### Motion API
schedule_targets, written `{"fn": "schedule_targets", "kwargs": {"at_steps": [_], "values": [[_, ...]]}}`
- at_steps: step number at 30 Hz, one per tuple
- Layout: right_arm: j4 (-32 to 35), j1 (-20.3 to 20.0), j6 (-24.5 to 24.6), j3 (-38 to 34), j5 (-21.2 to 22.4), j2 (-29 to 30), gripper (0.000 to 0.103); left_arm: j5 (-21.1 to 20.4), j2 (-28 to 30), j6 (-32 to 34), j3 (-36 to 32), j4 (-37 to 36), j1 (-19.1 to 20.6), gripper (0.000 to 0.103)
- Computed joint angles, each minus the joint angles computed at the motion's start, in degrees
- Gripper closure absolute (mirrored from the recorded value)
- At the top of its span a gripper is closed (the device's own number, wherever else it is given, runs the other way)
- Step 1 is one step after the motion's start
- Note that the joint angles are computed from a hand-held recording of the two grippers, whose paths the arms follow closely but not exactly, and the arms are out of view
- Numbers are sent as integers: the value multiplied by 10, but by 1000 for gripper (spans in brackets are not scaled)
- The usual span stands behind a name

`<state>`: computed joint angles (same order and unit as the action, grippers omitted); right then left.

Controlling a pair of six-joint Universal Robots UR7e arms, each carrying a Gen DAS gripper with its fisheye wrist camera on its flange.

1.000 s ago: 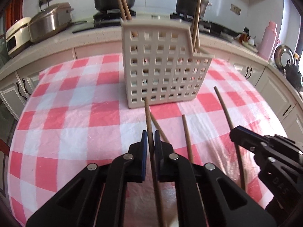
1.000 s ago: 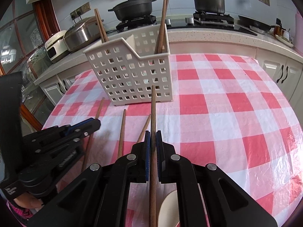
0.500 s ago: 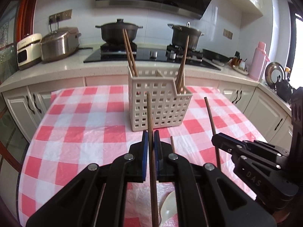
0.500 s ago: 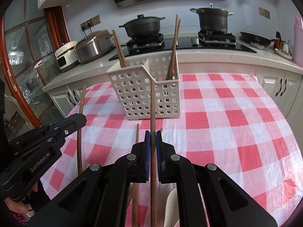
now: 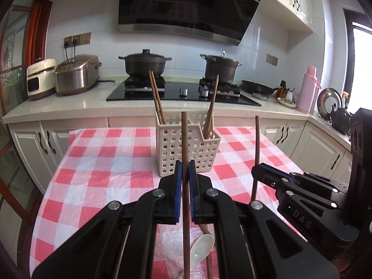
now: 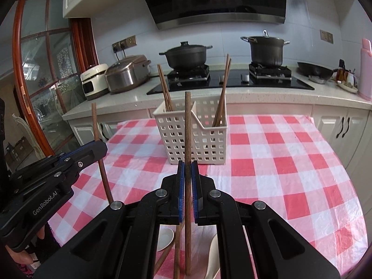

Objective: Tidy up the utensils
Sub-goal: 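Lift the left tool's chopstick upright over the caddy while the right tool carries its chopstick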

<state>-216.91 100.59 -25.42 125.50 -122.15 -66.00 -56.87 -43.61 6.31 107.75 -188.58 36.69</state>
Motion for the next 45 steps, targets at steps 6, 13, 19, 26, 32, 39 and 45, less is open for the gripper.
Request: {"fn": "schedule_targets", "kwargs": {"at_steps": [6, 13, 19, 26, 32, 39, 45], "values": [[-21, 8, -14, 6, 6, -3, 96, 16, -8, 9, 12, -31, -13, 97], [-32, 13, -22, 7, 8, -3, 96, 20, -13, 16, 15, -44, -17, 97], [-40, 14, -30, 4, 7, 0, 96, 22, -12, 21, 13, -47, -15, 97], [-41, 15, -36, -1, 7, 0, 96, 23, -14, 23, 15, -49, -16, 97], [-38, 14, -41, -9, 10, 0, 96, 25, -13, 27, 8, -44, -16, 97], [-34, 19, -58, -28, 8, 3, 96, 29, -3, 45, -14, -41, -16, 97], [-35, 24, -77, -46, 8, 5, 96, 32, 8, 64, -39, -38, -13, 97]]}}
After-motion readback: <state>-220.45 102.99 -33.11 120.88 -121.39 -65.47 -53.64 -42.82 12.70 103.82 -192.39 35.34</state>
